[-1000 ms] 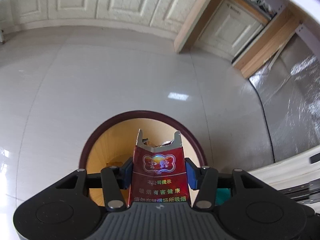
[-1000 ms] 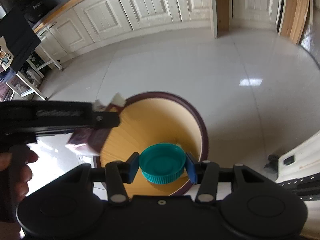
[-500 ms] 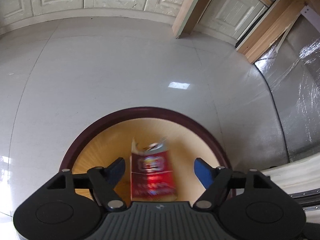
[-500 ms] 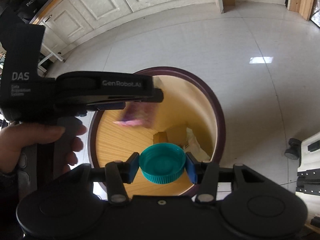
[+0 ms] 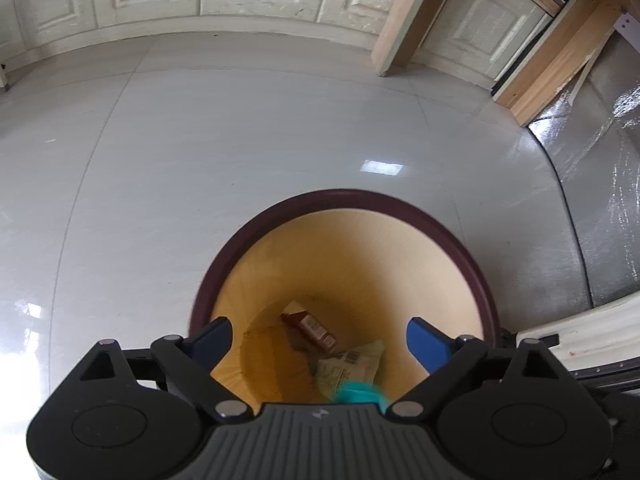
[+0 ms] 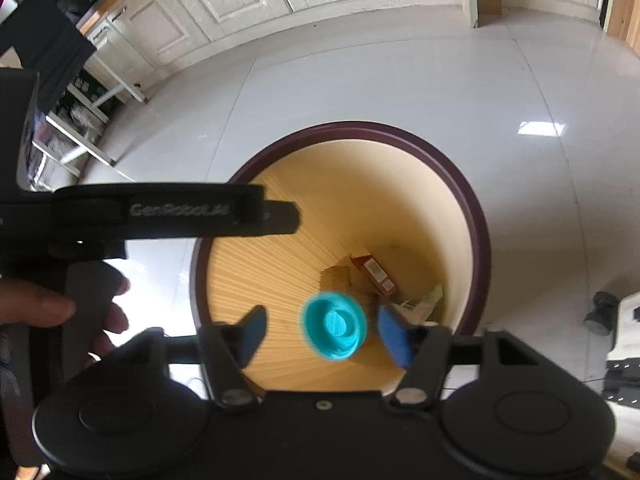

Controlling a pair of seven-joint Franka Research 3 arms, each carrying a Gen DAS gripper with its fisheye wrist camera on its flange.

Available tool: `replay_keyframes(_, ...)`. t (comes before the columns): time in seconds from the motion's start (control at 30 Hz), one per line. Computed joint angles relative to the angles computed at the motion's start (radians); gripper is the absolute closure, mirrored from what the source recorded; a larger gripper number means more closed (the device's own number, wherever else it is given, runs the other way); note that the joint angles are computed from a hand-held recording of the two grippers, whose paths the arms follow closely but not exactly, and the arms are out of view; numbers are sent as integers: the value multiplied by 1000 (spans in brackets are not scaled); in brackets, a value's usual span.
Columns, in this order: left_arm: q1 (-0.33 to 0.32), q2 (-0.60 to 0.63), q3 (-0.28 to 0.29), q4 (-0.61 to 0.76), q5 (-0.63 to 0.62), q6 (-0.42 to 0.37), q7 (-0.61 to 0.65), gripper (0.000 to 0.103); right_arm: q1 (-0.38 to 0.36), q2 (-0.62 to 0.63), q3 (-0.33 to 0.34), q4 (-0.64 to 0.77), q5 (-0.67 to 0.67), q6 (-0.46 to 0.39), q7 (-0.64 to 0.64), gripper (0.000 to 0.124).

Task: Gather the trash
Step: 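Open the left tool to drop the red pack while the right tool drops the teal cap, then lift both open tools away from the wastebasket back toward the table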

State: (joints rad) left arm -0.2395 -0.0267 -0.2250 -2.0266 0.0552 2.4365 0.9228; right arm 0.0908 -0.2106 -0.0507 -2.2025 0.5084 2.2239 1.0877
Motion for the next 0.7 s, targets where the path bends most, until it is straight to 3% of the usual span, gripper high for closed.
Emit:
replay_keyframes(0.3, -5, -48, 1, -35, -15, -35, -6, 0, -23, -7, 8, 11, -121, -11, 57, 43)
replay_keyframes(0.7, -15, -196, 8, -124, -19, -136, -36, 0, -29, -68, 9, -16, -189, 4, 64, 26)
